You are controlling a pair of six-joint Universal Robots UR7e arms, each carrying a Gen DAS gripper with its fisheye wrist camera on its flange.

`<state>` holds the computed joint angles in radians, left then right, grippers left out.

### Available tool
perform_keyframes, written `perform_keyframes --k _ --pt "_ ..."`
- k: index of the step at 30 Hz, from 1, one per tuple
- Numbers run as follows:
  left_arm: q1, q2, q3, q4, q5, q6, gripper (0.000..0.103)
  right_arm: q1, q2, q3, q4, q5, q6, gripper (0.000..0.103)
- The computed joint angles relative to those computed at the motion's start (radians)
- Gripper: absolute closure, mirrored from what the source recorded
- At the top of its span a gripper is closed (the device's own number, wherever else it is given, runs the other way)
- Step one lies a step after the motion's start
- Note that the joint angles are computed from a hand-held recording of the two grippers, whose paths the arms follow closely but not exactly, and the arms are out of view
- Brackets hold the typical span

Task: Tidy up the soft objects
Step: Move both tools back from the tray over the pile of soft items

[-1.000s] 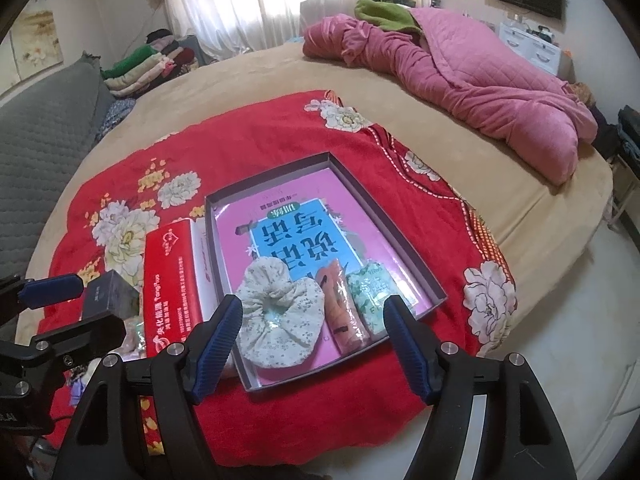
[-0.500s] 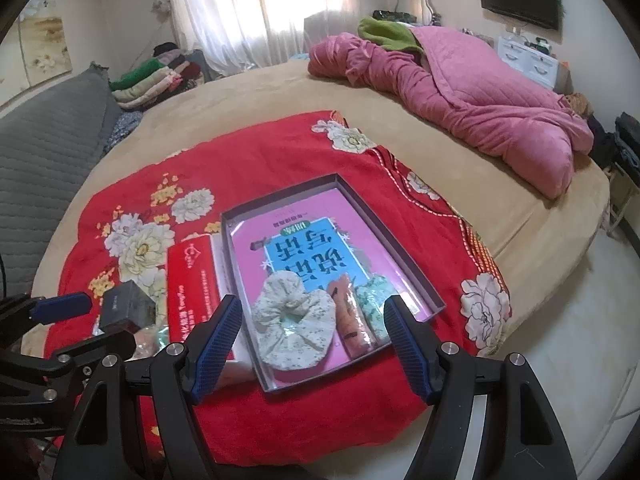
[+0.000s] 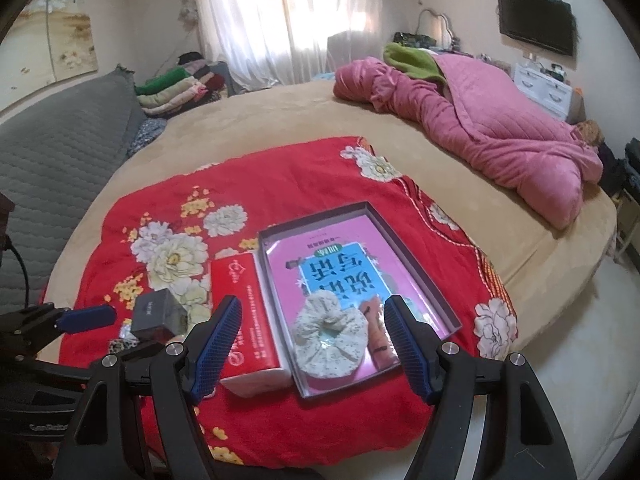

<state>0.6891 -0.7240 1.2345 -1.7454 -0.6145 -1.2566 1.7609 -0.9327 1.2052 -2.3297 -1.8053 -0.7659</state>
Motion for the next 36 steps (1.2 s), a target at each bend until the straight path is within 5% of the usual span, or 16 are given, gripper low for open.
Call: perform_keyframes --k 18,36 --pt "-0.047 -0.133 0.143 0.114 0.04 -0.19 0.024 0.058 -0.046 0.099 -0.005 0.038 -0.059 0.028" --pt "-0.094 -0.38 0.356 0.424 0.029 -0.669 0.024 0.101 -0.054 0.21 0.014 0.041 -0.113 0.028"
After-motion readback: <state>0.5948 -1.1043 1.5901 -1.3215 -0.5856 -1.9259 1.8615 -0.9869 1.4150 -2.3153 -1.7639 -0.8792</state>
